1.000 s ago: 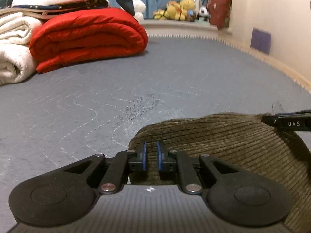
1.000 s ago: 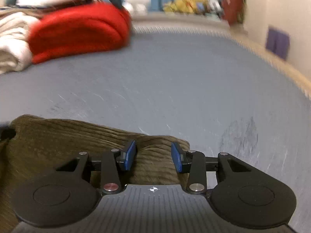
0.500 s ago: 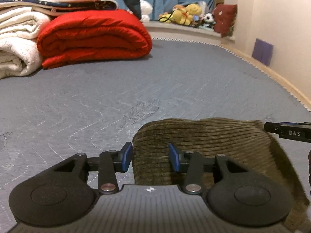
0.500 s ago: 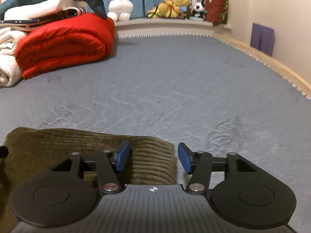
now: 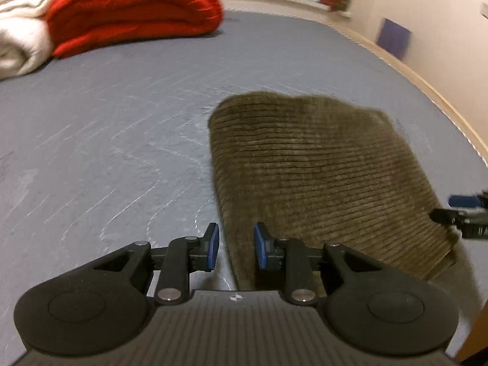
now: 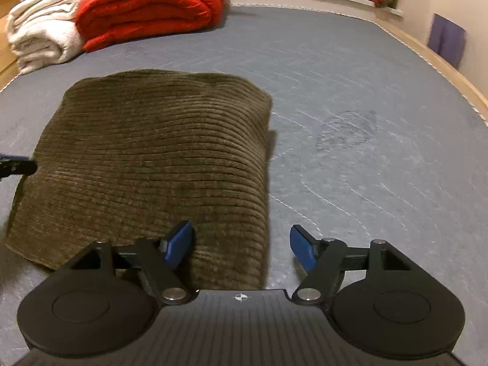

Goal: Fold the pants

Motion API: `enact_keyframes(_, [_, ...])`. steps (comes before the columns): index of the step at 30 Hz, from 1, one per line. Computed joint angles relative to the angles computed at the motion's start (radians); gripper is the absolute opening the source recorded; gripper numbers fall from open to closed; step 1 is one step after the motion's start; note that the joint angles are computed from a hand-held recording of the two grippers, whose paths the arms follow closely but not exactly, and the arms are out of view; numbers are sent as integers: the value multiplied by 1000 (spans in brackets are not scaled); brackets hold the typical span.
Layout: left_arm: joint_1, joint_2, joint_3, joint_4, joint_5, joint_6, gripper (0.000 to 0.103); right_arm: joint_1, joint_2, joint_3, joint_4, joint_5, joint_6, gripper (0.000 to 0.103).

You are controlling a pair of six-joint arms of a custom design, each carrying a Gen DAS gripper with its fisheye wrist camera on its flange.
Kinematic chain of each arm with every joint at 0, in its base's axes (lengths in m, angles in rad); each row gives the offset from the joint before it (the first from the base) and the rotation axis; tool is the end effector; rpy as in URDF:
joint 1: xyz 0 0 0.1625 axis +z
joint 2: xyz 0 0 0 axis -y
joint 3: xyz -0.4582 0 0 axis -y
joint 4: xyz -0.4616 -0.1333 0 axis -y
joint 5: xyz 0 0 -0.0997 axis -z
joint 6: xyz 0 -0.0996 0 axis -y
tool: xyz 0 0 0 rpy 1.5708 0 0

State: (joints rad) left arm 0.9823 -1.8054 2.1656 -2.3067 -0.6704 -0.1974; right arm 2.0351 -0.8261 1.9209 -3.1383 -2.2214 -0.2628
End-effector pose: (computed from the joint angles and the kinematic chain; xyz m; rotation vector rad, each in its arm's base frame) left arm -0.0690 -0.4841 0.4245 0.2410 2.3101 -0.8342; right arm 0.3549 -0.5457 0.0640 0.6884 -2.3717 0.6734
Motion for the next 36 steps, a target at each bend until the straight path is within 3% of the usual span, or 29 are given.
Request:
enact_keyframes(2, [-57, -35, 1, 54, 43, -56, 45, 31, -9, 6, -32, -28, 11, 72])
enact_keyframes(4, [-134, -84, 22, 83, 116, -107, 74, 59, -33, 23, -53, -13, 53, 75])
enact_keyframes(6, [-218, -146, 57, 153, 190, -192, 87, 88, -56, 48, -109, 4, 81, 86])
enact_keyframes(8, [-289, -208, 89, 244, 223, -313, 88, 123, -73, 77, -176, 3, 83, 95])
enact_keyframes(10, [-356, -266, 120, 322, 244, -449, 97, 148, -87, 103, -226, 5, 80, 102])
enact_keyframes(12, [-415, -294, 148, 390, 300, -573, 97, 165, -97, 123, -280, 7, 77, 102])
enact_keyframes(16, [-501, -341, 220, 495, 426, -685, 98, 162, -78, 166, -418, 4, 53, 102])
enact_keyframes(18, [-489, -337, 214, 537, 354, -729, 98, 155, -58, 183, -458, -19, 38, 102])
enact_keyframes(20, [-462, -330, 216, 443, 262, -679, 102, 152, -54, 187, -417, -56, 62, 102])
enact_keyframes(24, [-421, -247, 203, 534, 306, -709, 103, 135, -51, 198, -400, -35, 24, 102])
enact_keyframes(28, [-368, -197, 183, 497, 237, -691, 103, 121, -48, 194, -359, -41, 43, 102])
enact_keyframes(36, [-343, -157, 180, 461, 228, -660, 103, 118, -41, 188, -350, -33, 35, 102])
